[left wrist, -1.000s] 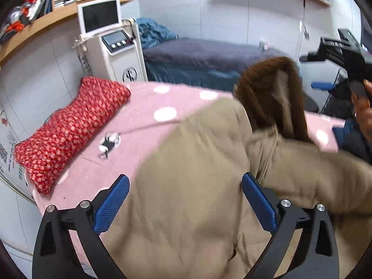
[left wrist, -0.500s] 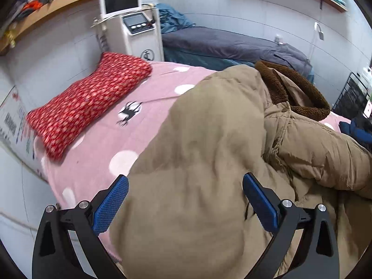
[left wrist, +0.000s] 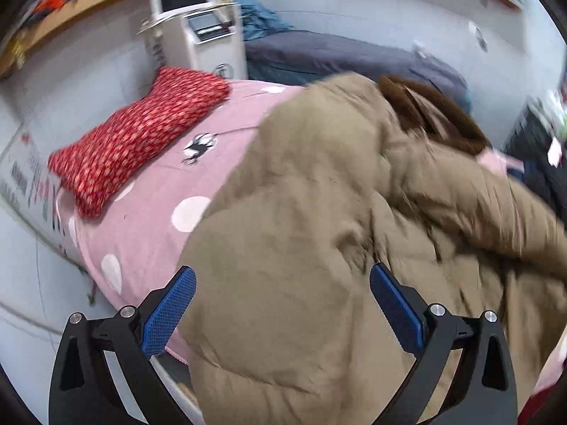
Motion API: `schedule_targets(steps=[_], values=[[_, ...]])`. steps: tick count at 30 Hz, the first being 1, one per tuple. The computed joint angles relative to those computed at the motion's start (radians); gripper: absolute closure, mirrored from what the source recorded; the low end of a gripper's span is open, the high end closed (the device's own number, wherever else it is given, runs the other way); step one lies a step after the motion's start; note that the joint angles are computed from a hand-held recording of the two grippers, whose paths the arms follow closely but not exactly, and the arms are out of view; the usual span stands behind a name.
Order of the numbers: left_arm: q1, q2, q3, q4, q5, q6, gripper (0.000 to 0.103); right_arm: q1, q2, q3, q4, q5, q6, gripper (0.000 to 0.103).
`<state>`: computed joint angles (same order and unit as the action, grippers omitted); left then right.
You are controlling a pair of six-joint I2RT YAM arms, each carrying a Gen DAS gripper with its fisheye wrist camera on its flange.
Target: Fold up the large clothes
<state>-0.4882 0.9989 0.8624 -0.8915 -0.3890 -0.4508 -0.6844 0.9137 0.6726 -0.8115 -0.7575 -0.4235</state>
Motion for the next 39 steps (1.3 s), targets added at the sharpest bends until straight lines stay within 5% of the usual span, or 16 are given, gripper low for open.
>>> schedule_targets(steps=[4, 7, 9, 15, 20, 26, 28, 30, 31, 35, 39], values=[[-0.129, 0.124, -0.029, -0.025, -0.174, -0.075, 0.006, -0.056, -0.052, -0.044, -0.019, -0.022, -0.023, 0.017], [-0.101, 0.146, -0.083, 0.037, -0.138, -0.101, 0.007, -0.127, -0.075, -0.052, -0.062, -0.049, -0.092, 0.017], [-0.061, 0.179, -0.088, 0.050, -0.119, -0.113, 0.021, -0.169, -0.076, -0.048, -0.082, -0.060, -0.131, 0.017], [0.149, 0.237, -0.038, 0.144, -0.147, 0.059, 0.061, -0.242, 0.012, -0.016, -0.102, -0.081, -0.160, 0.017], [0.412, 0.379, 0.109, 0.269, -0.119, 0.285, 0.065, -0.235, 0.015, -0.016, -0.084, -0.058, -0.132, 0.017], [0.580, 0.631, 0.321, 0.305, -0.037, 0.398, 0.065, -0.246, 0.000, -0.015, -0.090, -0.024, -0.136, 0.017], [0.605, 0.708, 0.355, 0.336, -0.028, 0.392, 0.054, -0.270, 0.008, -0.013, -0.097, -0.022, -0.144, 0.017], [0.618, 0.760, 0.368, 0.357, -0.042, 0.373, 0.021, -0.289, 0.027, -0.007, -0.108, -0.011, -0.157, 0.017], [0.632, 0.795, 0.387, 0.359, -0.036, 0.355, 0.017, -0.296, 0.028, -0.006, -0.115, -0.003, -0.163, 0.017], [0.709, 0.903, 0.453, 0.302, 0.133, 0.237, 0.011, -0.323, 0.021, -0.004, -0.124, 0.017, -0.197, 0.017], [0.699, 0.871, 0.431, 0.315, 0.118, 0.232, 0.011, -0.397, 0.026, -0.010, -0.150, 0.005, -0.260, 0.017]])
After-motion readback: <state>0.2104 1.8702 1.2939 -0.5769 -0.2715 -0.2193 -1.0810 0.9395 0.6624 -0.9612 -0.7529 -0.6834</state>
